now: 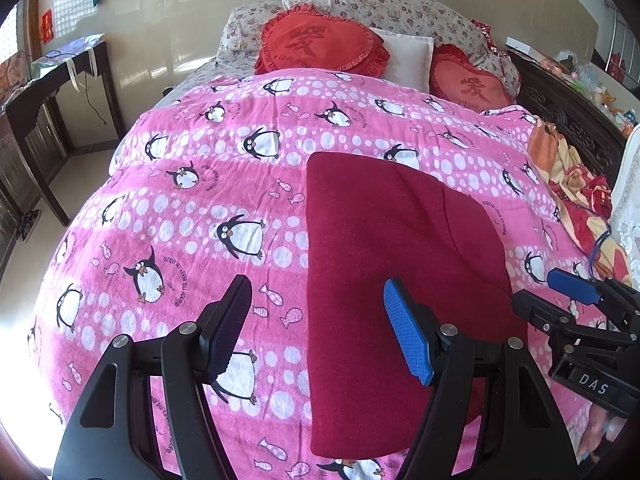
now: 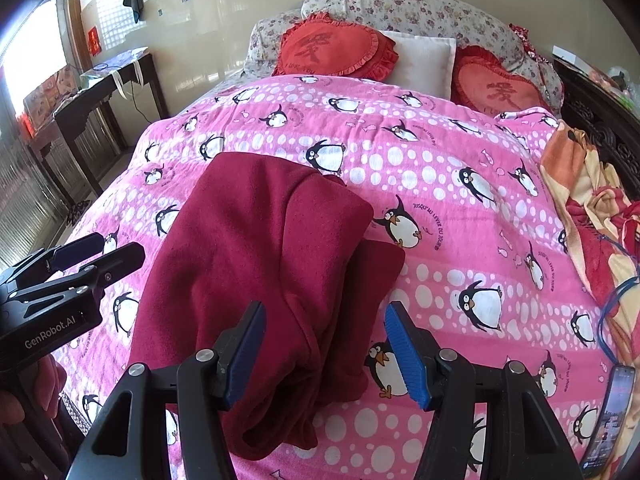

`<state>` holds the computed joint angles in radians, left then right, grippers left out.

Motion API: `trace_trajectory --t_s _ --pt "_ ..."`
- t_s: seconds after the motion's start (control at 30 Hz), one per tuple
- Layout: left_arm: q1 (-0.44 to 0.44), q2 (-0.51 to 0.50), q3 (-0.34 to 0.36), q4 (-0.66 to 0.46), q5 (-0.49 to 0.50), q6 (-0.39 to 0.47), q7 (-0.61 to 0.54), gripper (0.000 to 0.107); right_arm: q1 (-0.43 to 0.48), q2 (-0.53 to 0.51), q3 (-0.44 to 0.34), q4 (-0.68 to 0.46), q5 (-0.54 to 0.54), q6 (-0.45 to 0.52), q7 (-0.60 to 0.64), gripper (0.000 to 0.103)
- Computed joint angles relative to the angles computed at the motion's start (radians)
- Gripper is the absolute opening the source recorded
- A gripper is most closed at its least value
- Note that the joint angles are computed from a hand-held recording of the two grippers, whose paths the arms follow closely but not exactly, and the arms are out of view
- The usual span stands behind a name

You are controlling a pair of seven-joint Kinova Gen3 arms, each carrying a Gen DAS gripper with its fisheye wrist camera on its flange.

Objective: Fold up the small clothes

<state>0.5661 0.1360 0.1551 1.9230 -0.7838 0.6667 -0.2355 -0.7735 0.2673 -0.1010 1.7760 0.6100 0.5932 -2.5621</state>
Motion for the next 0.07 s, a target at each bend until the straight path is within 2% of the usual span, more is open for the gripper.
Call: trace_trajectory --t_s 0.07 --pt "-0.02 -0.003 -0.005 0.007 0.031 -0.014 -0.026 0.069 0.012 -0.006 0.0 0.011 -0.009 -0.02 0.002 0.059"
